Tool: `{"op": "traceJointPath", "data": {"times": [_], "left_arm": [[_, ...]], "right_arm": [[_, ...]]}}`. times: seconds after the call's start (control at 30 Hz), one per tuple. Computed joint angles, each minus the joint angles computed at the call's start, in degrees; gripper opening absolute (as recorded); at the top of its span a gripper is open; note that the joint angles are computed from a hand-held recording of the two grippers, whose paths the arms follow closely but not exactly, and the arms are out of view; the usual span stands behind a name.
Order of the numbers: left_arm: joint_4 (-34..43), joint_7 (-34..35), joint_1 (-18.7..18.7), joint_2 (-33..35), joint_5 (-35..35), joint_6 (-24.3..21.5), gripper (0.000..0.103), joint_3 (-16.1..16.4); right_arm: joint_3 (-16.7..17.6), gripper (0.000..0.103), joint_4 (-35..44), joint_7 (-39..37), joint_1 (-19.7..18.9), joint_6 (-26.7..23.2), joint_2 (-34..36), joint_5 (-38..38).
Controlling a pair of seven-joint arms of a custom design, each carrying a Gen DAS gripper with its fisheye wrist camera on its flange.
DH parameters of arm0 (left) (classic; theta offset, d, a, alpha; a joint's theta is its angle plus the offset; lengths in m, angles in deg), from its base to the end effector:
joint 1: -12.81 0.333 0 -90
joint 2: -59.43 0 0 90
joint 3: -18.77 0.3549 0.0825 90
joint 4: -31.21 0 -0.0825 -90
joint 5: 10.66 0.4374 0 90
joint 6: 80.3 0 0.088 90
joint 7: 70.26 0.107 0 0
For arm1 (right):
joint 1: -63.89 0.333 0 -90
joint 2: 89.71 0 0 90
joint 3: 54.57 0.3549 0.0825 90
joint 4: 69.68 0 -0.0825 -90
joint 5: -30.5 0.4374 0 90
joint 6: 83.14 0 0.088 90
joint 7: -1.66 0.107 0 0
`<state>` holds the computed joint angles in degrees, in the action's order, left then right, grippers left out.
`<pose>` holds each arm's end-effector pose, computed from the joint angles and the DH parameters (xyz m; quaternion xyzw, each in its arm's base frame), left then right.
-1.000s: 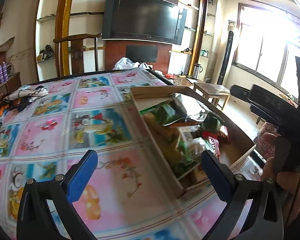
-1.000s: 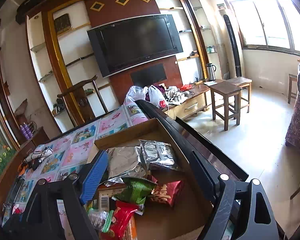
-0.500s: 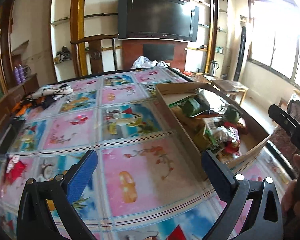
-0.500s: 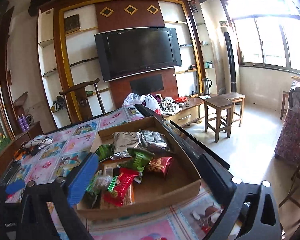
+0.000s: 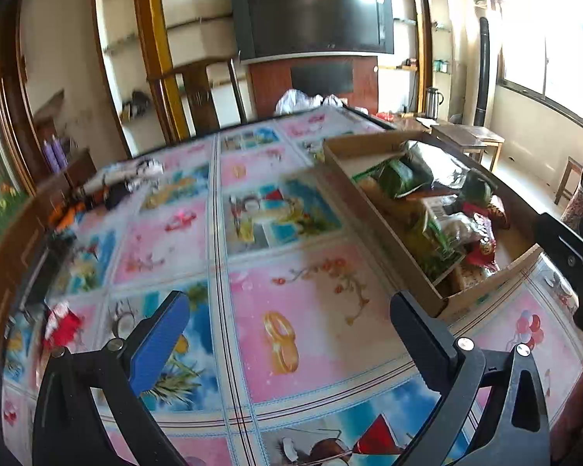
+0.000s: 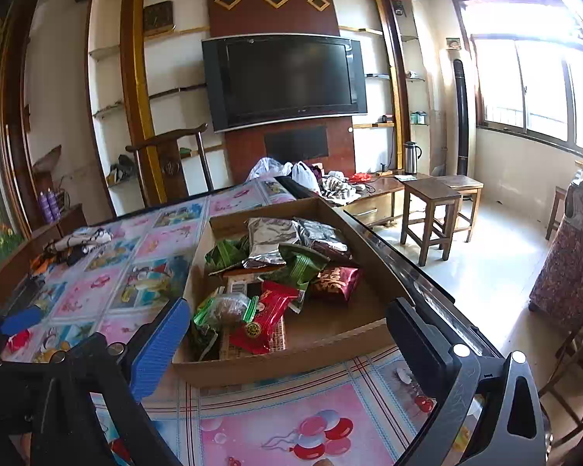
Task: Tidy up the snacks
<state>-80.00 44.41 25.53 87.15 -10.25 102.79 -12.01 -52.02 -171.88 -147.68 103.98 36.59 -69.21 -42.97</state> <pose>0.7016 -0.1828 0.3605 -0.4265 0.8035 -0.3416 0.2362 0.5602 0.4478 0.3874 -0.3913 0.7689 -0.4167 0.2864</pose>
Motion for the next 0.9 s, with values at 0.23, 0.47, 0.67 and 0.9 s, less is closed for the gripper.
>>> {"op": "traceJointPath", "data": {"times": [0.23,0.47,0.67,0.9], "left_arm": [[0.3,0.1,-2.6,-0.3,0.2,-1.3,0.102,2.6],[-1.2,-0.1,-5.8,-1.1,2.2,1.8,0.102,5.8],[-1.7,-1.9,-7.0,-1.6,4.0,3.1,0.102,7.3],[-1.7,-3.3,-7.2,-1.7,5.5,3.1,0.102,7.7]], "right_arm": [[-0.1,0.102,1.6,-4.4,-0.4,1.4,1.1,2.3],[-0.7,0.102,1.6,-4.2,0.1,1.3,1.1,2.6],[-0.7,0.102,1.5,-3.8,0.4,0.9,1.0,2.7],[-0.5,0.102,1.1,-3.6,0.2,0.9,0.6,2.9]]}}
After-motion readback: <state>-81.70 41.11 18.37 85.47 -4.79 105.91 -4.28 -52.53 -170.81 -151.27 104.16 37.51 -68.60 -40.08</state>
